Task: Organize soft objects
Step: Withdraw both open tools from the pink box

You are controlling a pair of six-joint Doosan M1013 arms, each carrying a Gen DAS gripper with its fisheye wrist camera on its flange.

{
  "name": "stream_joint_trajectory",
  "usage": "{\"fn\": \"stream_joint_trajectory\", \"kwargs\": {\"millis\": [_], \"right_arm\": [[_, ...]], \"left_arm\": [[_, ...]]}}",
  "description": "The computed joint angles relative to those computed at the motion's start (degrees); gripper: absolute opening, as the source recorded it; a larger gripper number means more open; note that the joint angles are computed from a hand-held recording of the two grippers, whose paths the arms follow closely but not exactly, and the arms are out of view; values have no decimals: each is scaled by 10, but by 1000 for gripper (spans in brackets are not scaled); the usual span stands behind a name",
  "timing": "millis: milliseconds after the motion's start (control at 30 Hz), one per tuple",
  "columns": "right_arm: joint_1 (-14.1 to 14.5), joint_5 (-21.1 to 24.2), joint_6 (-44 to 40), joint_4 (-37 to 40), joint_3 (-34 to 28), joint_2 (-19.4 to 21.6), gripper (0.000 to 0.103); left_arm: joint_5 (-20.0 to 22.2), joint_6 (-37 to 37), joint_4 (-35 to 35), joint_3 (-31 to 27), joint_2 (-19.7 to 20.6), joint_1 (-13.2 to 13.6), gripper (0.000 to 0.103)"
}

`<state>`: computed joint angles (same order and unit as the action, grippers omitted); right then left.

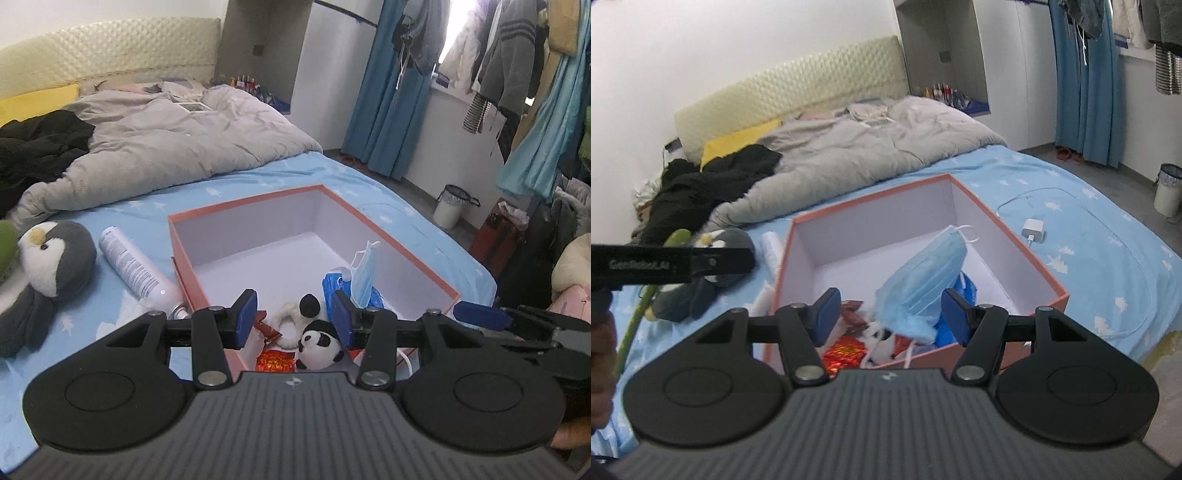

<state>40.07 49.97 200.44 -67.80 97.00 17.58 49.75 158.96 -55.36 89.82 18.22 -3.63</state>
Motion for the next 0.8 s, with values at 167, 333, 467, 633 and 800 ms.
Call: {"fn": "stream_joint_trajectory", "kwargs": {"millis": [167,333,467,633,800], "right_arm": [[26,17,23,-29,-6,6,63],[51,40,17,-47,-18,16,63],[64,39,10,-56,-22,21,63],[74,26,16,-46,-26,25,63],[86,25,-1,-25,-34,32,63]], "left_arm": [[8,18,-24,25,-20,24,51],[14,59,-53,43,-35,52,51],[28,60,-60,52,-43,72,51],[35,74,-74,68,-54,94,51],[46,68,-67,84,-63,114,51]]}}
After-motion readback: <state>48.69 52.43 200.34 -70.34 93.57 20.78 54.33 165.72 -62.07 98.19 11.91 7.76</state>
